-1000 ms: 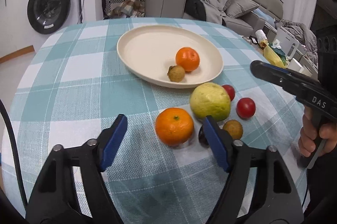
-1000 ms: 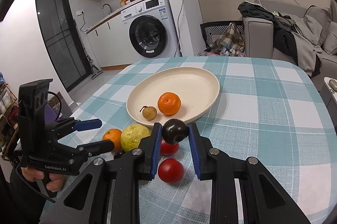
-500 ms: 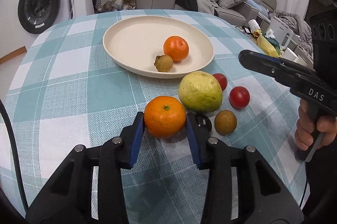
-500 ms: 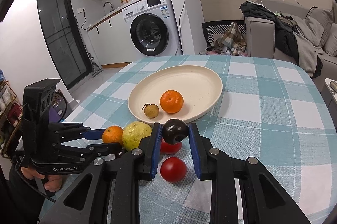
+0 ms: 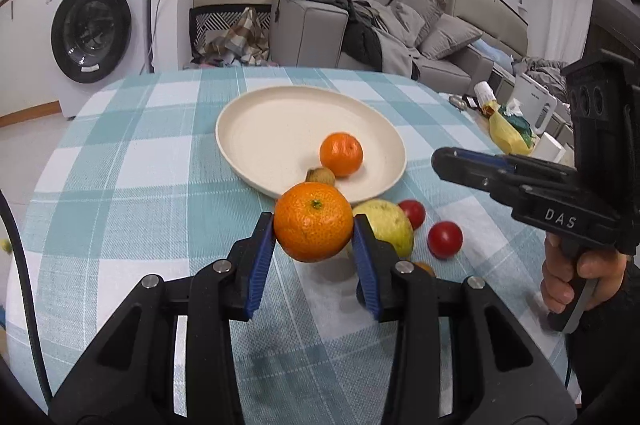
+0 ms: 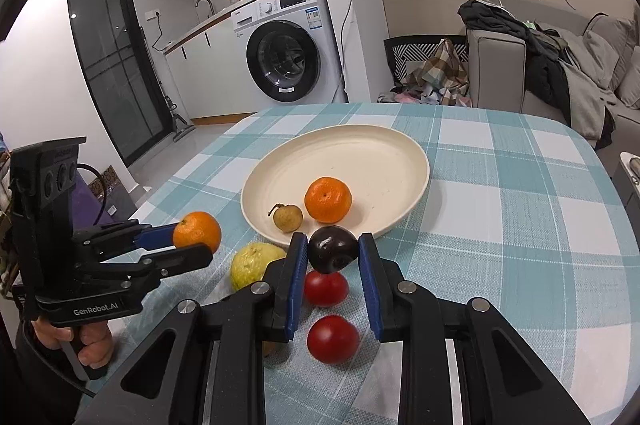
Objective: Organize fruits
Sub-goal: 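Grasp and lift a tangerine with the left gripper while the right gripper holds the plum, then carry the tangerine and plum over the plate and open both grippers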
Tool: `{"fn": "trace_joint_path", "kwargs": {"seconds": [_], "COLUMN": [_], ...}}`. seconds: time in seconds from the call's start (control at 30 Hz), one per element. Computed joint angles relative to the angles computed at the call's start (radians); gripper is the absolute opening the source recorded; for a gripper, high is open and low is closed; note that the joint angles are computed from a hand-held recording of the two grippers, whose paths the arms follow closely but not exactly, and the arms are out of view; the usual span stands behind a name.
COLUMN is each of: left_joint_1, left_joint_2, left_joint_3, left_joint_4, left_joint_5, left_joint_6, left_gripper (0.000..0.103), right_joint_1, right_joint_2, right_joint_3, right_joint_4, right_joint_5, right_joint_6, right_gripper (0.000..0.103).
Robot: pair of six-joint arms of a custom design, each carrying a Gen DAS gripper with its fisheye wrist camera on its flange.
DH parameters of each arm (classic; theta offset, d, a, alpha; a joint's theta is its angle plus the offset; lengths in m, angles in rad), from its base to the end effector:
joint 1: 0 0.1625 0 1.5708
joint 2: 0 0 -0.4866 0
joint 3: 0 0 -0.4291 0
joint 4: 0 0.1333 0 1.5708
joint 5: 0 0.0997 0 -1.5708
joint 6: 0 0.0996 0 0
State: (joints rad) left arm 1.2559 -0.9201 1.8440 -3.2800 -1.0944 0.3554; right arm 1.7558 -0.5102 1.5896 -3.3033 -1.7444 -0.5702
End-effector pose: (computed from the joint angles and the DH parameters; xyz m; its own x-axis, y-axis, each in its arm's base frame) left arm -0.0424 -0.7081 0.2152 -0.8101 0.2030 -0.5501 0.5343 0.6419 -0.5500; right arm 0.2550 -0.7315 0.0045 -0.7524 -0.4871 0.4435 -0.6560 0.6150 -0.4375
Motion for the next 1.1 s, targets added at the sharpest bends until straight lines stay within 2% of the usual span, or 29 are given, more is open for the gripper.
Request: {"fn": "trace_joint_path", "kwargs": {"seconds": [0.17,0.7,1.03,1.1], "left_joint_1": [-0.004,0.024,0.037,0.037], "left_joint_2": [0.006,0.103,0.133,0.135], "left_joint_3": [-0.021,-0.202,-0.246,-0.248], "left_joint_4": [-0.019,0.089,0.125,0.121], "left_joint_5": [-0.001,0.021,0.024,0.024], "left_joint_6": [0.002,0.005,0.01,0.01], "left_gripper": [0.036,0.036,0.036,0.036], "right_joint_1": [0.002,-0.003,-0.002,0.001], "right_joint_2": [0.012,0.064,0.09,0.093], "right_joint_3": [-0.037,-0.132,-0.185,-0.183], "right_joint_4": [0.025,0.113,0.156,0.145], "right_joint_5": [-0.011,-0.035,-0.055,-0.062], "right_joint_6": [0.01,0.012,0.007,-0.005], "right_gripper": [0.027,0.027,0.027,0.03]}}
